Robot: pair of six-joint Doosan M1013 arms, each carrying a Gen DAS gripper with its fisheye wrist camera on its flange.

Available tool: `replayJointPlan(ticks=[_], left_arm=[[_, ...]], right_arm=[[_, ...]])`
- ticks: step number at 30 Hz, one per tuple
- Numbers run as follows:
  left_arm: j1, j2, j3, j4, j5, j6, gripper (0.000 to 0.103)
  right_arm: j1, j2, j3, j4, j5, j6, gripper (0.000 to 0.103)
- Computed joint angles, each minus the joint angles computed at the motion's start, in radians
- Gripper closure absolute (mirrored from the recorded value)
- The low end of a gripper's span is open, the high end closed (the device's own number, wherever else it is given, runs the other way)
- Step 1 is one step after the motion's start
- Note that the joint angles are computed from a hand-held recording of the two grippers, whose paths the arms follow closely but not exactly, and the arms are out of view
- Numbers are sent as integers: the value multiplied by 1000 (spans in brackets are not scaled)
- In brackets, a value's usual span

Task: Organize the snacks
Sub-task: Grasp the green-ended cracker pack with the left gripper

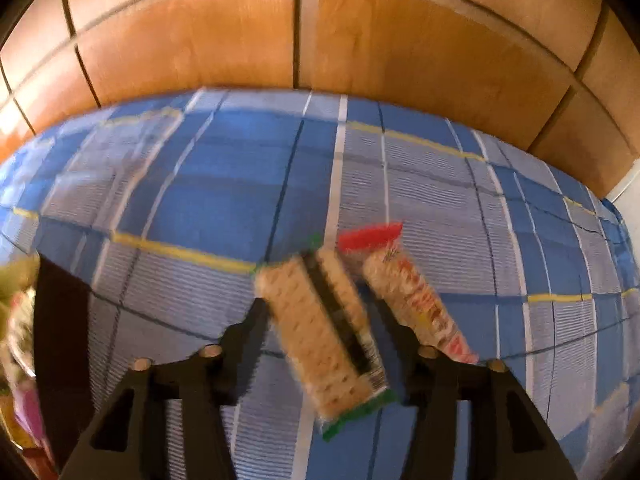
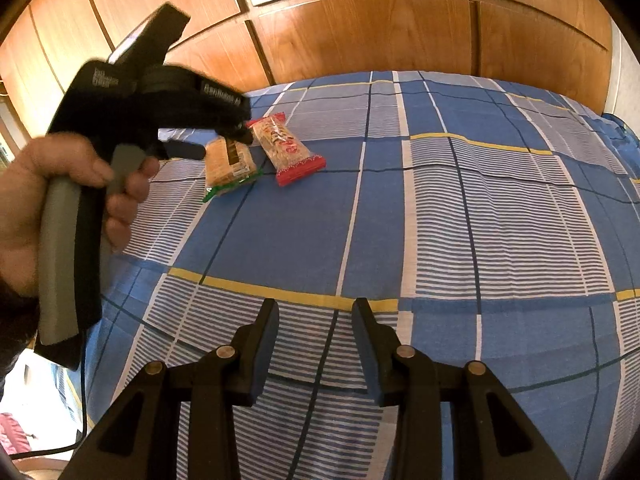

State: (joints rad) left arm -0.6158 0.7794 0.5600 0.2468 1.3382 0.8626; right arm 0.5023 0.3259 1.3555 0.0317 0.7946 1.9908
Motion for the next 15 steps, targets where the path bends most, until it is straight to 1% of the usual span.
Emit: replayJointPlan(ticks=[2,4,5,8,11,12,13,15], left_arm=[[1,-29,53,-3,-44,7,62],[1,-60,104,-15,-80,18,82],[1,-70,121,-23,-89,27,85],[3,-105,180,-73,-127,58,85],[14,-111,184,-125,-116,42,84],[19,-111,181,-142,-112,37,76],[23,-109,176,-156,-111,33,66],[21,-100,157,-138,-94,23,59]], right_arm=[[-2,1,-1,6,0,-3,65],[-2,2,-3,7,1,-5,65],[-1,2,-4,6,3,-6,65],[-3,4,-7,11,6,-4,65],[-2,5,-9,9,10,1,65],[-2,5,-9,7,11,4,65],[-2,5,-11,7,12,4,65],[-2,6,-13,8,15,3,65]])
